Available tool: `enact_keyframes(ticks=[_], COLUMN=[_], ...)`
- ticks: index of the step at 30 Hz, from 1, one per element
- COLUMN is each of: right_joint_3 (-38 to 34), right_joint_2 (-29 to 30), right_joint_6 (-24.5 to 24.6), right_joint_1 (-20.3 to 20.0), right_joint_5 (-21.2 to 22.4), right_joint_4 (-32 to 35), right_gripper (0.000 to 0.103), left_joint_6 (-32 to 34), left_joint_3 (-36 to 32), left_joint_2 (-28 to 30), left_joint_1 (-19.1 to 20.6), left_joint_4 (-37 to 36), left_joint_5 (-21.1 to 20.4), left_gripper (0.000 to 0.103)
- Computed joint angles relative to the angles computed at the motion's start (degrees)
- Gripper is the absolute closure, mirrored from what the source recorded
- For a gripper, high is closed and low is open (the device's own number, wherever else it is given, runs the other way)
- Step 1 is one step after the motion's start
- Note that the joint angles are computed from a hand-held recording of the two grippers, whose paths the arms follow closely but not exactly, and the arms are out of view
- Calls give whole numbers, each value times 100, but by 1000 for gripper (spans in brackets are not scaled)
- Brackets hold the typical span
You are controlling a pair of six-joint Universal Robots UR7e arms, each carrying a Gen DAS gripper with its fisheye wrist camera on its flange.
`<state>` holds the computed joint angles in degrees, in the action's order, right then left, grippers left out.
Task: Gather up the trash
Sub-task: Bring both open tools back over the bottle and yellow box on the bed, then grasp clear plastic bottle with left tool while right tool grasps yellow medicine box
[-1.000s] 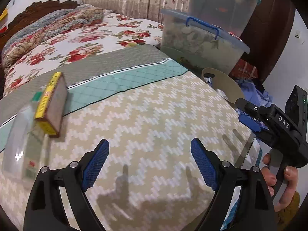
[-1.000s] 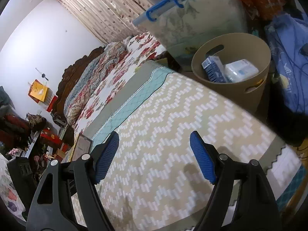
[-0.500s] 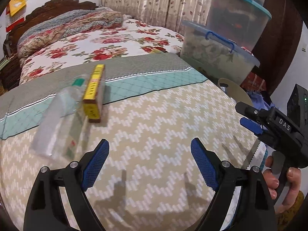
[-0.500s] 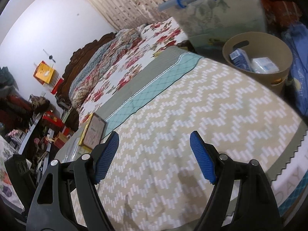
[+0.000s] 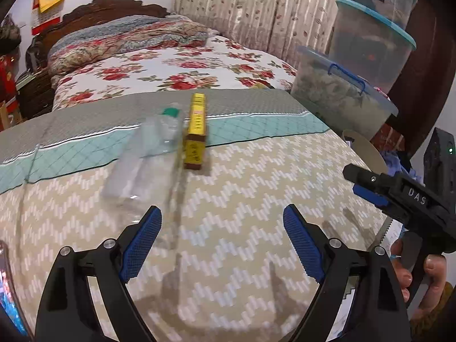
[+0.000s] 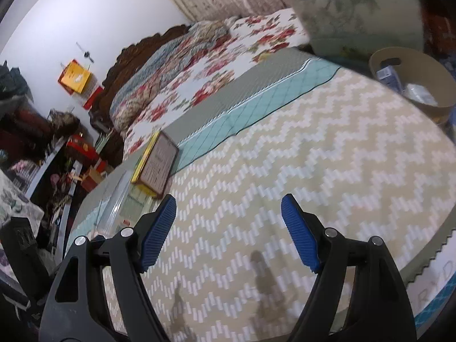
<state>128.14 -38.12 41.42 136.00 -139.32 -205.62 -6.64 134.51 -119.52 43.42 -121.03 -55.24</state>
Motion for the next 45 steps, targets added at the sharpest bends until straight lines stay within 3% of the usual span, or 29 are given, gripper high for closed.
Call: enact_keyframes(ticks=[7,11,13,18,24,27,28,29,31,33,36,45], right_joint_3=[-352,-635,-881,-1700,-2720,-3072,-3109,-3135,-3075,-2859,-2623,-1741], right_joint_2=[287,427,505,733,1082,1242,1262,1259,1226,1138,978,495], right_joint_6=[-113,-425,-700,-1301,-1235,-1126,-1061,-969,-892,-967,-1060,-1334], right_joint_1=[-106,-212,-273,-562,-1052,-1266,-1328,-1383,-1494,-1565,-1515,-1293], right_joint_5=[338,593,742,1241,1763,2096,2201,2271,2560,2770,2638,2560], right_joint_4=[329,427,492,843,1750,2008,1997,2074,2024,1724,1624,1381], right_gripper=[26,26,26,24,24,23,25,28,54,60,74,77], left_joint_6=[-87,73,216,487,544,662,711,729,794,781,692,359], left_joint_3=[-262,-447,-444,-434,-517,-555,-604,-626,-578,-585,-607,-466], left_joint_2=[-169,219,448,1043,1408,1455,1486,1497,1463,1436,1367,899], left_joint_1=[541,868,922,1106,1389,1531,1601,1637,1624,1656,1707,1582], left_joint_4=[-278,-503,-624,-1006,-1370,-1483,-1471,-1450,-1503,-1468,-1364,-892], left_joint_5=[163,96,185,318,352,148,-9,-85,-77,-148,-260,-415], left_gripper=[20,19,14,13,12,25,36,36,37,37,38,39])
